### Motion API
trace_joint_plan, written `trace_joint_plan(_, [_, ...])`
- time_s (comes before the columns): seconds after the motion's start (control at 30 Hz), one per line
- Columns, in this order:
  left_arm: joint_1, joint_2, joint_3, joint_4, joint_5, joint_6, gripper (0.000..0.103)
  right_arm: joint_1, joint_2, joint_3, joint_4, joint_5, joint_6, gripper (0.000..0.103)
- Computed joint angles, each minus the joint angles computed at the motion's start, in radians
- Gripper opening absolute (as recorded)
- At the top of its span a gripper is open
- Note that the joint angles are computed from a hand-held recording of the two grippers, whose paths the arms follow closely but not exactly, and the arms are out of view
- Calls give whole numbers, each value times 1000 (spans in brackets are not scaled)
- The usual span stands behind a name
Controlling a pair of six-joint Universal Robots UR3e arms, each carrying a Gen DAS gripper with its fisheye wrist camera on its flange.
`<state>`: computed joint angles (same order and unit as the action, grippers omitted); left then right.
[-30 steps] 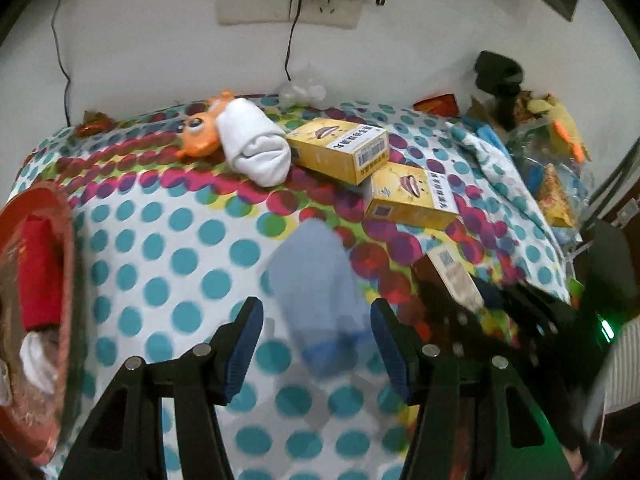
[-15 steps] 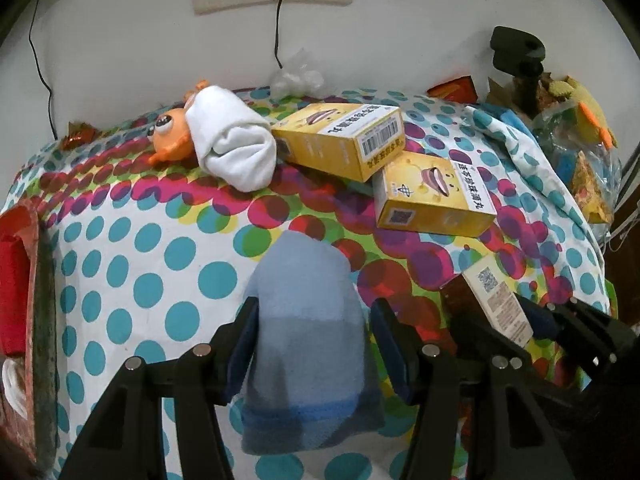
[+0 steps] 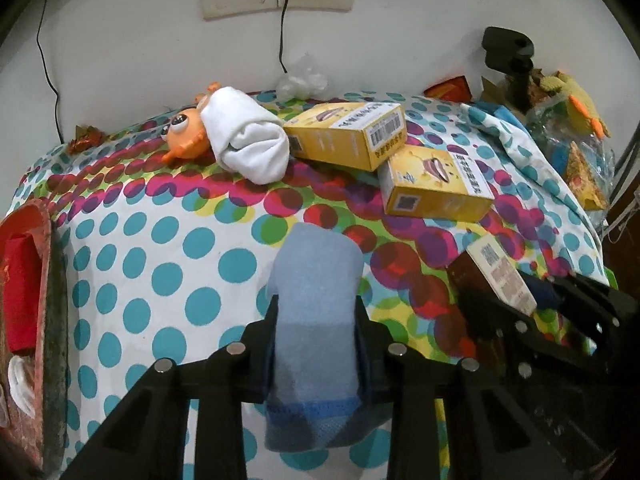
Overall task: Organize objects
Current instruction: 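Carry the light-blue sock with the left gripper over the red tray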
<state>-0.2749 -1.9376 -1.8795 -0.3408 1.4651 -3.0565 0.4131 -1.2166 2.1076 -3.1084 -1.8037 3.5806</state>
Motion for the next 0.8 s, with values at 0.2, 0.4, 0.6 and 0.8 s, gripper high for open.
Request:
trace_joint_plan(0.2, [14,63,-77,20,15,31,31,4,2,-5,4,-5,4,31])
trace_joint_plan(0.4, [41,125,-153,32,26,65,31,12,12,-24,23,-21,6,31])
trace_joint_plan(0.6, [76,184,-221,37,33,98,31,21,18,-40,40,-35,10,31])
trace_joint_plan(0.8, [128,246,-297,52,28,136,31,31,26,-59,61,-51,13,31])
